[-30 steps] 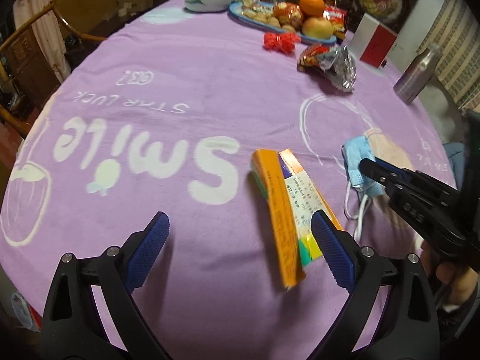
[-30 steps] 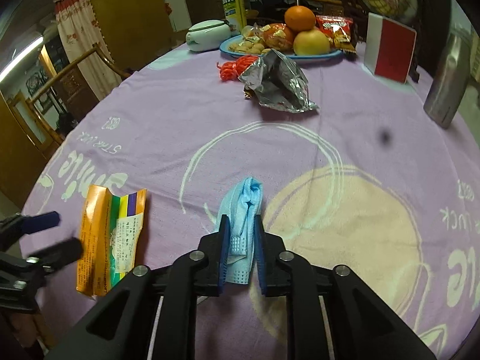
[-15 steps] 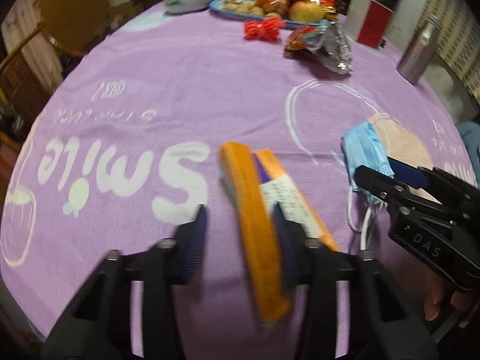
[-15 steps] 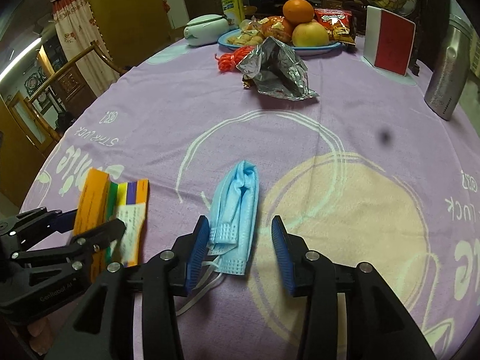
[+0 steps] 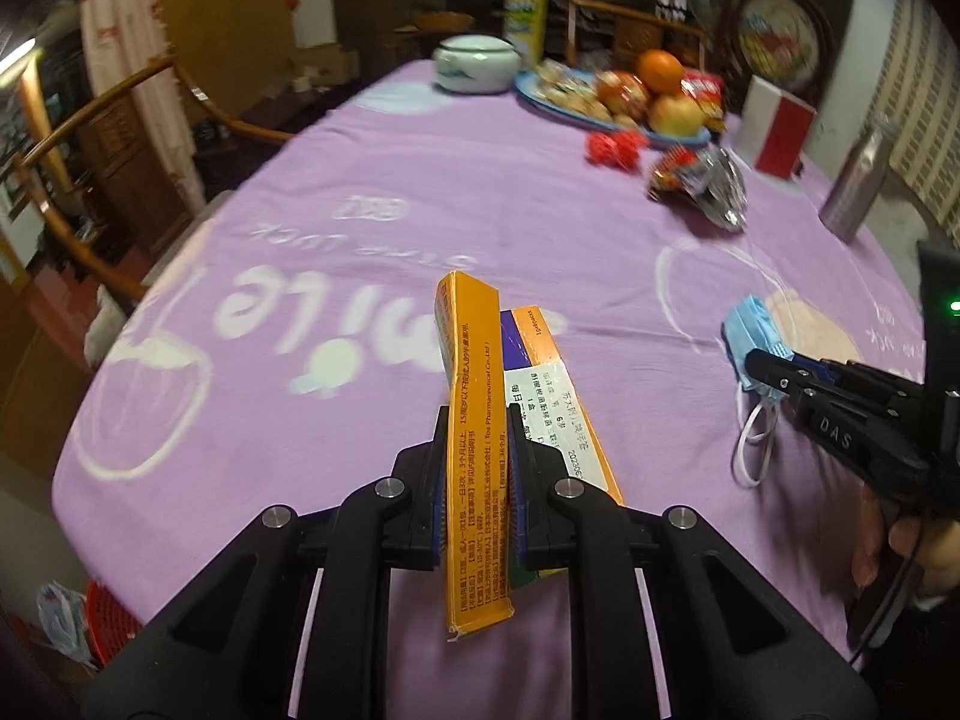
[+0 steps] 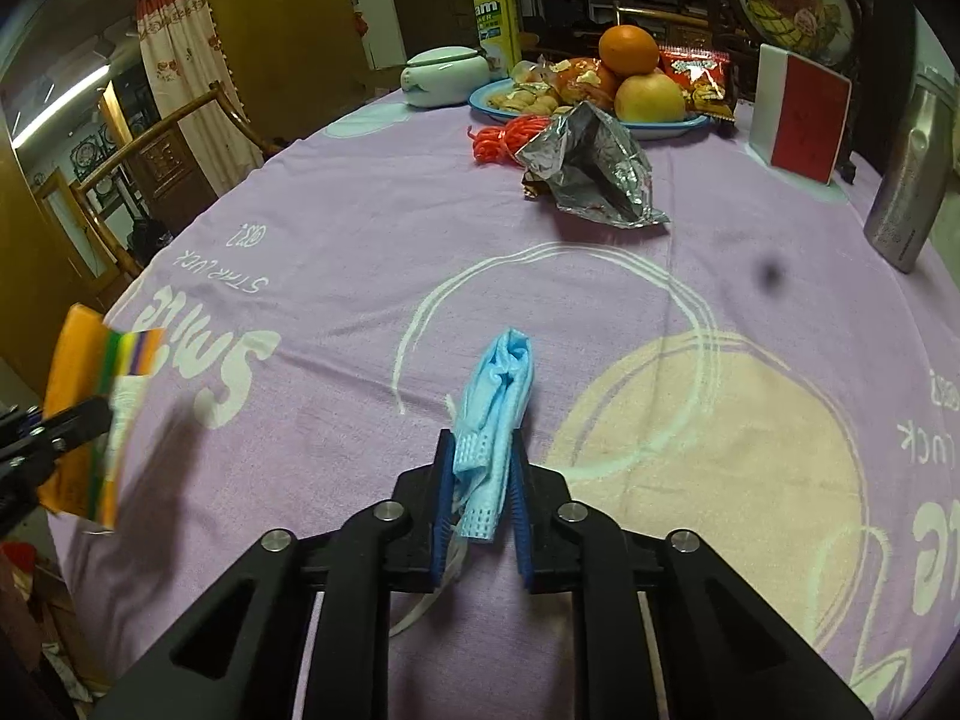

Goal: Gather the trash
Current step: 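Grasp the orange medicine box with the left gripper while the right gripper holds the mask, then carry the orange box and blue mask over the red wastebasket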

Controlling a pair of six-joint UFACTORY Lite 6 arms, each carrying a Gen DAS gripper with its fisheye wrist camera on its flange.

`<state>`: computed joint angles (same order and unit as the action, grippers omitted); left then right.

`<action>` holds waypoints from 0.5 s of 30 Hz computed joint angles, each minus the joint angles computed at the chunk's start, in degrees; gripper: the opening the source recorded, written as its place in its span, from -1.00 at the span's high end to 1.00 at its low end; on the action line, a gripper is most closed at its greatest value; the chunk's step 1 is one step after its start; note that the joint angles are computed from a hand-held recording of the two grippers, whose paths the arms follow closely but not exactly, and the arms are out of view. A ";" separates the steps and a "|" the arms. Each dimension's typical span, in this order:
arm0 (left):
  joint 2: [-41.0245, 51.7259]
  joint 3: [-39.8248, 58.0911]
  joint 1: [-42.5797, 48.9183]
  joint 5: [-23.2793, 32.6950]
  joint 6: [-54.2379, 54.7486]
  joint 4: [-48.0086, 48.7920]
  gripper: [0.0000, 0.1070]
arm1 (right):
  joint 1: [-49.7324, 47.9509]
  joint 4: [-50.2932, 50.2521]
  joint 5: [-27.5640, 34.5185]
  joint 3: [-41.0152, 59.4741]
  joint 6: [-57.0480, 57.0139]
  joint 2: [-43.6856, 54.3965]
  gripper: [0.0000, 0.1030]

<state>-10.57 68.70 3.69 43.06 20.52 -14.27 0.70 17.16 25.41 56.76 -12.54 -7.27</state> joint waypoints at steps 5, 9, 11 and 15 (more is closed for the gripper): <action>-3.53 -1.99 9.84 2.38 8.88 -5.49 0.68 | 2.05 3.61 3.54 0.13 -1.30 -1.90 0.76; -5.33 -2.96 18.03 5.14 16.08 -10.57 0.68 | 7.11 4.49 4.25 -2.27 0.51 -6.03 0.77; -6.25 -3.63 22.57 6.90 20.34 -13.77 0.68 | 11.26 1.52 3.98 -2.95 4.66 -8.19 0.77; -7.35 -4.24 32.05 11.25 28.47 -19.53 0.68 | 19.83 -7.46 4.01 -1.86 15.80 -9.96 0.77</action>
